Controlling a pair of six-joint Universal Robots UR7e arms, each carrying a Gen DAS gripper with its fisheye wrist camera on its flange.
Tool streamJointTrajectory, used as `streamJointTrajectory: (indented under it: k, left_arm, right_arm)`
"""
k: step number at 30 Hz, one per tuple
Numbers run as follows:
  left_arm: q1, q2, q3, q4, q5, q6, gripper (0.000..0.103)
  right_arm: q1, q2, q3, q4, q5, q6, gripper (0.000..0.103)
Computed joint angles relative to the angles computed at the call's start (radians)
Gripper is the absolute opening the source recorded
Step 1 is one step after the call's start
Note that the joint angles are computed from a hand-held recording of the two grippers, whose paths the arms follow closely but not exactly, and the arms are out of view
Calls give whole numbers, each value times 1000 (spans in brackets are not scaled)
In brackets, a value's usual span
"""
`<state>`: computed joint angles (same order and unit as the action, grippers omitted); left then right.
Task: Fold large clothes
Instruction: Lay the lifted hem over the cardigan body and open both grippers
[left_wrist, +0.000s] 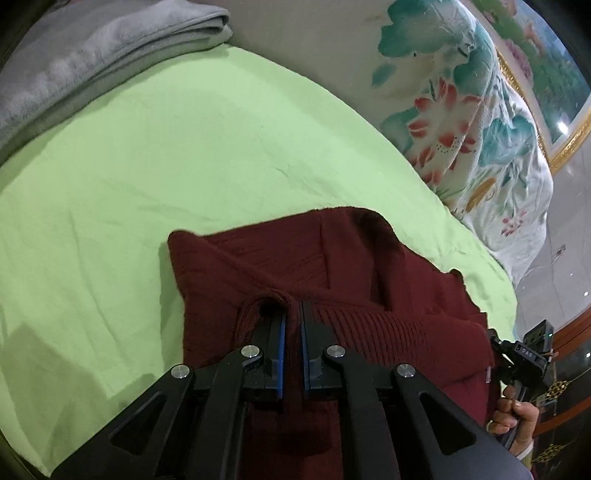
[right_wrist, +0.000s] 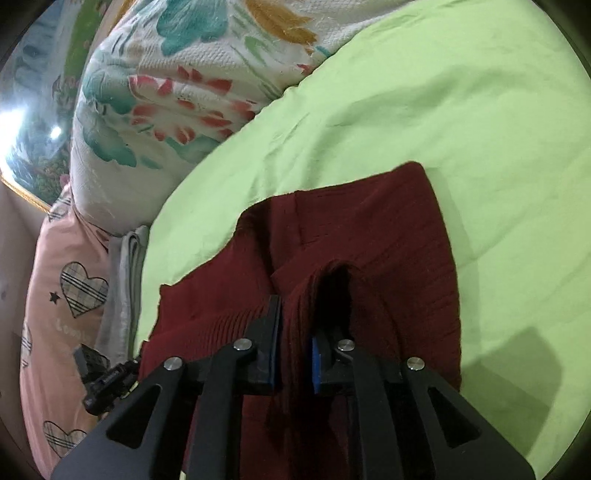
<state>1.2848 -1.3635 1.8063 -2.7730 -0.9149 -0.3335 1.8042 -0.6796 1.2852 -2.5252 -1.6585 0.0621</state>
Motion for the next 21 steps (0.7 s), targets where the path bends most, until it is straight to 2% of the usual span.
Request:
streamJointTrajectory:
  k: [1,3,5,7,9,11,13,15,16,18,19,21]
  left_arm:
    - [-3,-12,9,3,-2,-9,8]
    - [-25,-38,31,25,20,-29,15]
    - [-62,-76,77,24,34,-37,17]
    - [-100,-111,129,8,7,-33,17]
    - [-131,-114,161,-5,-40,-20,21]
    - [-146,-84,154,30,-104,0,26]
    - [-152,-31,120,75,-127,20,26]
    - [-153,12,83,122,-99,31,26]
    - [-144,39,50,156,-80,29,26]
    - [-114,71,6,157,-96,34,26]
    - [-104,79,-10,154,-99,36,21]
    - [-89,103,-61,158,-42,35,21]
  right_arm:
    - [-2,-15,16,-5,11,5,19]
    - [3,-39,34,-6,2,14,39]
    - [18,-85,93,-74,-31,-6,44]
    - [33,-114,137,-125,-35,-32,44]
    - [48,-138,185,-145,14,-95,44]
    - [74,-129,184,-52,29,-190,44]
    - [108,-94,155,45,-38,-266,44]
    - [133,-56,127,93,-115,-328,44]
    - [139,-37,112,97,-148,-341,44]
    - [127,-17,76,103,-138,-317,41]
    - [118,-10,58,99,-127,-301,41]
    - [104,9,21,65,-131,-275,41]
